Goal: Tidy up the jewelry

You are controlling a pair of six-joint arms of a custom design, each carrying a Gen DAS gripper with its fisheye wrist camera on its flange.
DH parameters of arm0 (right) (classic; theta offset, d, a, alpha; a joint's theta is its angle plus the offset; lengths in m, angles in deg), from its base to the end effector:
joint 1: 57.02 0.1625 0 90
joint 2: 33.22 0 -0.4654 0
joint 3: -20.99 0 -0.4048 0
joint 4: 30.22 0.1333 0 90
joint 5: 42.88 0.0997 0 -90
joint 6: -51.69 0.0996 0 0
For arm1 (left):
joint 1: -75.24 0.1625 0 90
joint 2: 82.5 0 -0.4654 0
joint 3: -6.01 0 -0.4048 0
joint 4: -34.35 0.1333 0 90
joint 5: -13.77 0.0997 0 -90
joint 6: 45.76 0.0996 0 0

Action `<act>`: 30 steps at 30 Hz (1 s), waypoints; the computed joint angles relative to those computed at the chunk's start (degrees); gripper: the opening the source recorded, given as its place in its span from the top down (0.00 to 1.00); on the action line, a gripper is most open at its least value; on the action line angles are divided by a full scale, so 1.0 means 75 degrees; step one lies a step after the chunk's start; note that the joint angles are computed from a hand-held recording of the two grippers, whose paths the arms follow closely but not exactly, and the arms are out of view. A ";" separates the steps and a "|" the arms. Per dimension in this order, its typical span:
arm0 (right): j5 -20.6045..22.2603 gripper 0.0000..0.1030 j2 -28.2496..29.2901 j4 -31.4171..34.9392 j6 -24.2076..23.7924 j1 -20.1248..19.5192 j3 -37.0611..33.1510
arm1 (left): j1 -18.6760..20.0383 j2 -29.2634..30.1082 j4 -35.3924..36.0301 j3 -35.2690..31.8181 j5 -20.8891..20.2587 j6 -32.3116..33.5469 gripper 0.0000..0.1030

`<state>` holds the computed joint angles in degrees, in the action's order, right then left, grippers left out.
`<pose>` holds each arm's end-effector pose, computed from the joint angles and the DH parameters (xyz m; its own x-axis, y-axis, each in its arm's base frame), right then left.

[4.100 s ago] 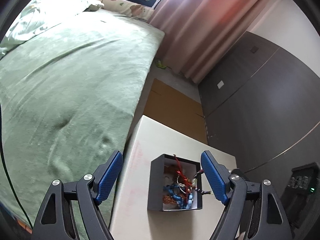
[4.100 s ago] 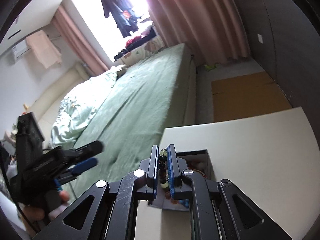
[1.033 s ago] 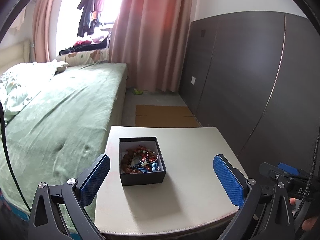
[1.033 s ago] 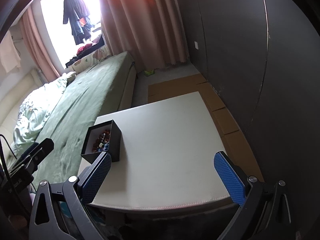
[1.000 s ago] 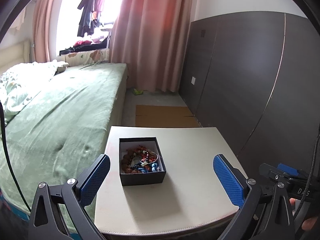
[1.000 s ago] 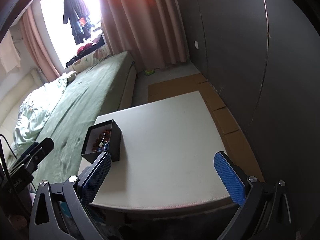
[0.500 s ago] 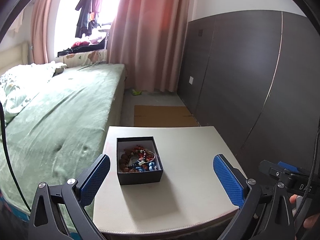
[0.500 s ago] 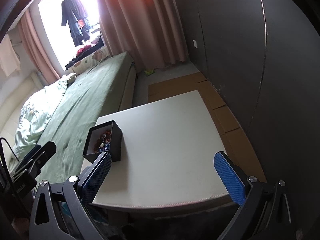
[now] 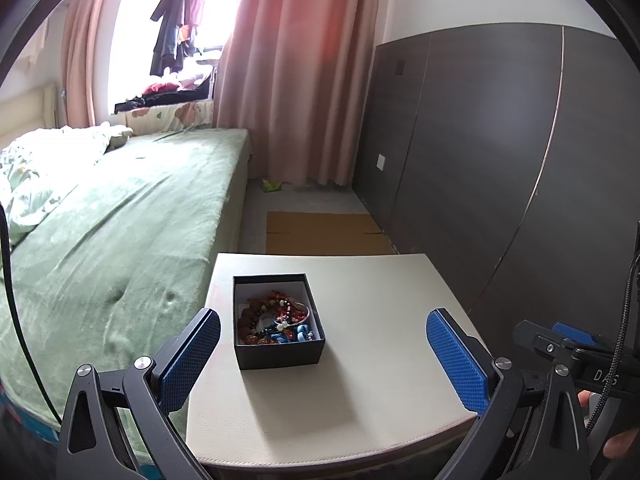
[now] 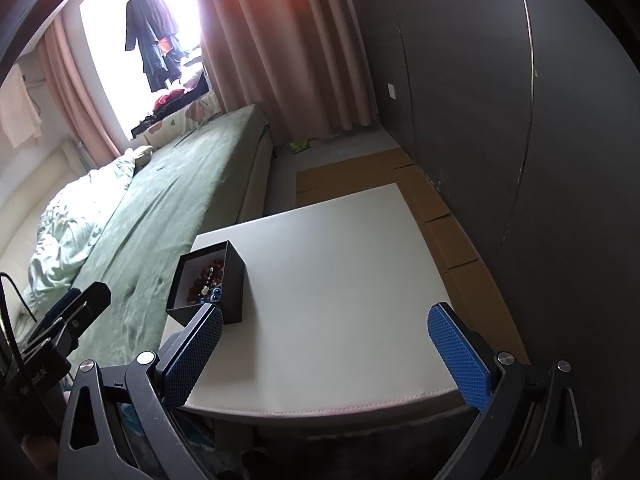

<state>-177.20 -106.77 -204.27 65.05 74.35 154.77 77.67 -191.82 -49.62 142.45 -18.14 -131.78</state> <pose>0.3471 -0.2977 0.2325 -0.8435 -0.0954 0.5285 -0.4211 0.7283 -0.5406 -0.2515 -0.2287 0.3186 -0.8038 0.0026 -0.5948 0.4984 0.5489 -0.6710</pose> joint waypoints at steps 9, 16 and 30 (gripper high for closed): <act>-0.0018 0.00 -0.0043 0.0141 0.0054 0.0009 -0.0018 | -0.0002 -0.0010 -0.0009 -0.0001 -0.0005 0.0027 0.00; -0.0051 0.00 -0.0004 0.0158 0.0060 0.0000 -0.0052 | -0.0011 0.0005 -0.0059 -0.0008 -0.0019 0.0065 0.00; -0.0149 0.00 0.0110 0.0463 0.0258 -0.0026 -0.0117 | -0.0100 0.0164 0.0161 -0.0041 0.0128 -0.0116 0.00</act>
<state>-178.32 -105.95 -200.80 66.99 74.15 153.89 76.92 -190.59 -48.41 142.14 -17.18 -132.65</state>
